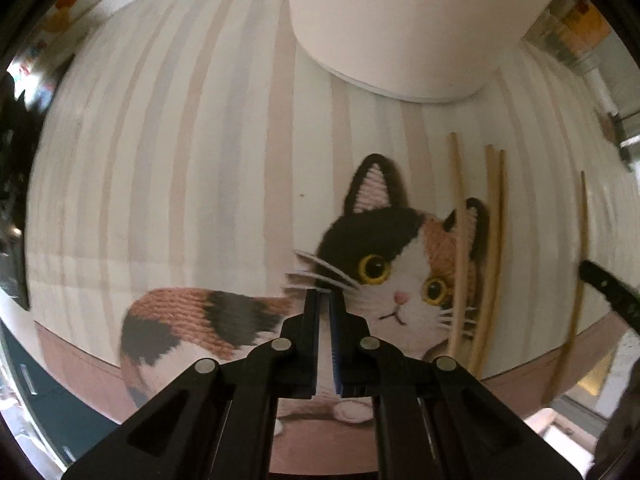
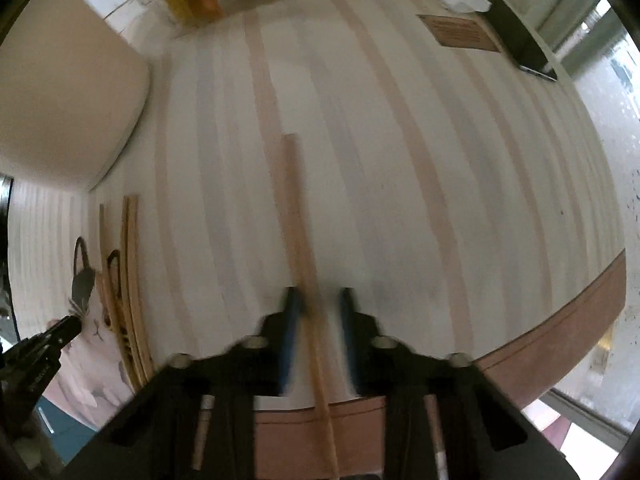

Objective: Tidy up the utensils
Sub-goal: 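Lower the left tool onto a chopstick on the mat and close it while the right tool grasps another, then lift the left tool's chopstick up toward the holder while the right tool carries its chopstick too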

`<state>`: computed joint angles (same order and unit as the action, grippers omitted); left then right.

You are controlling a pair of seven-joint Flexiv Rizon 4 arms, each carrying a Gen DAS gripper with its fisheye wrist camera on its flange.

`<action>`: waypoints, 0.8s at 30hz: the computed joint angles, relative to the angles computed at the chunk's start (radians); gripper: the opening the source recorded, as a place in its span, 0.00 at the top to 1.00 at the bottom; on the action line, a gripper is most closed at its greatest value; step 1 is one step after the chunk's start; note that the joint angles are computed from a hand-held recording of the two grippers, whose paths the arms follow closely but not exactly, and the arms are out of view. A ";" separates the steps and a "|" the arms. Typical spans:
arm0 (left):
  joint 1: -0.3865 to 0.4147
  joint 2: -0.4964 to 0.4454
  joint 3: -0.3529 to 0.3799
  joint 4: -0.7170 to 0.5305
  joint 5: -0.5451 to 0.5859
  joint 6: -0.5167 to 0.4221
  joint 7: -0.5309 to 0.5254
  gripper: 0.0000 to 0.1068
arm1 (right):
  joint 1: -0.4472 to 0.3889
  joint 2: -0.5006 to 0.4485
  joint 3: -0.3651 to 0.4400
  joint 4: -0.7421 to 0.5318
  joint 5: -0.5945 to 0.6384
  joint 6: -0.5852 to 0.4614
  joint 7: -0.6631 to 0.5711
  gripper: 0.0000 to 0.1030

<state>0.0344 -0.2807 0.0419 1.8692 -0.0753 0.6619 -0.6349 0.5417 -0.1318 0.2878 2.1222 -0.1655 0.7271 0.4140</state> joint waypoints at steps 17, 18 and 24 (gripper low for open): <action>-0.061 0.025 -0.030 0.037 -0.027 0.020 0.033 0.94 | -0.005 0.009 0.001 -0.035 0.027 -0.040 -0.074 0.93; -0.060 0.024 -0.030 0.039 -0.023 0.029 0.039 0.95 | -0.005 0.004 0.000 -0.044 0.027 -0.050 -0.080 0.93; -0.020 -0.002 -0.004 -0.018 0.005 0.020 0.062 0.96 | 0.012 -0.020 0.004 -0.053 0.016 -0.042 -0.067 0.93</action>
<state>0.0147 -0.2830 0.0378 1.8513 -0.0699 0.6821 -0.5729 0.5540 -0.1523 0.2922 2.0689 -0.1491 0.6849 0.3465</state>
